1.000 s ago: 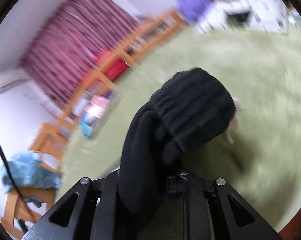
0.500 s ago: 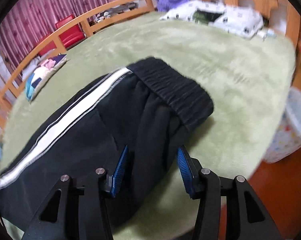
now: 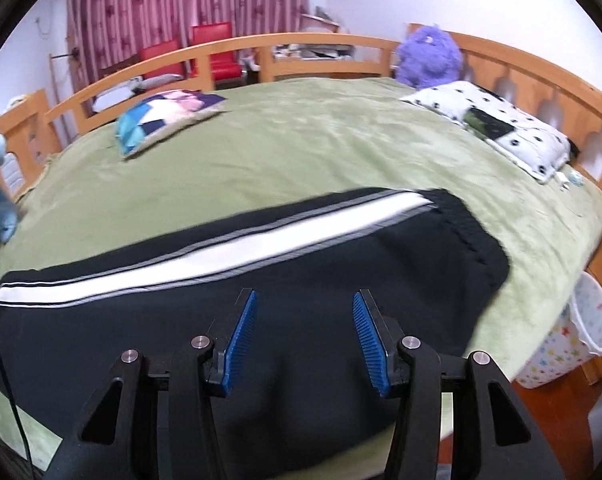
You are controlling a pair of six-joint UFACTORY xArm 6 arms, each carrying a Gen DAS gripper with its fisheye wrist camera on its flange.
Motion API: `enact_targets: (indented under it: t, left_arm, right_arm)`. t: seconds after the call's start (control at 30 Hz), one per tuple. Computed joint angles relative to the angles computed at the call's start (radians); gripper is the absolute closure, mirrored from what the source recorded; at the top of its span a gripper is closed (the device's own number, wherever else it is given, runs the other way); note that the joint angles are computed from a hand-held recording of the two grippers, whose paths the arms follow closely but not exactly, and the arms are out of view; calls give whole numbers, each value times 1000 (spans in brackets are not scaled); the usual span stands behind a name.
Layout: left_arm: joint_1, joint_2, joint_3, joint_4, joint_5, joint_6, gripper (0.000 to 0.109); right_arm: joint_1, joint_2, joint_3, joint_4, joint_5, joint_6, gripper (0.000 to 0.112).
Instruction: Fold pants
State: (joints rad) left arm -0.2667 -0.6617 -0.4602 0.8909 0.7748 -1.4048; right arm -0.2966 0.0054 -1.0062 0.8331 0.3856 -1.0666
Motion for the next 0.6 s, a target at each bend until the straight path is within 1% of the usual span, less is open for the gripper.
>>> enact_targets:
  t: [0.07, 0.1, 0.17, 0.23, 0.3, 0.33, 0.4, 0.47, 0.6]
  left_arm:
    - [40, 12, 1, -7, -40, 25, 35]
    - [78, 10, 9, -19, -81, 55, 35]
    - [127, 0, 22, -19, -118, 79, 34]
    - [185, -9, 38, -31, -159, 97, 34]
    - [262, 20, 44, -111, -253, 192, 35]
    - [285, 41, 38, -134, -279, 225, 35]
    - [315, 93, 16, -133, -304, 246, 35]
    - [331, 157, -15, -142, -315, 281, 41]
    - [362, 246, -50, -168, -343, 314, 42]
  right_arm:
    - [44, -23, 32, 11, -47, 1, 63]
    - [65, -32, 46, 6, -61, 13, 63]
    - [81, -24, 43, -17, -46, 41, 63]
    - [107, -16, 46, -83, -31, 120, 63]
    - [129, -1, 46, -121, -37, 165, 63]
    - [150, 8, 50, -133, -45, 188, 63]
    - [181, 24, 50, -170, -60, 235, 63]
    - [216, 43, 52, -227, -77, 299, 63]
    - [255, 62, 52, -343, -92, 396, 63]
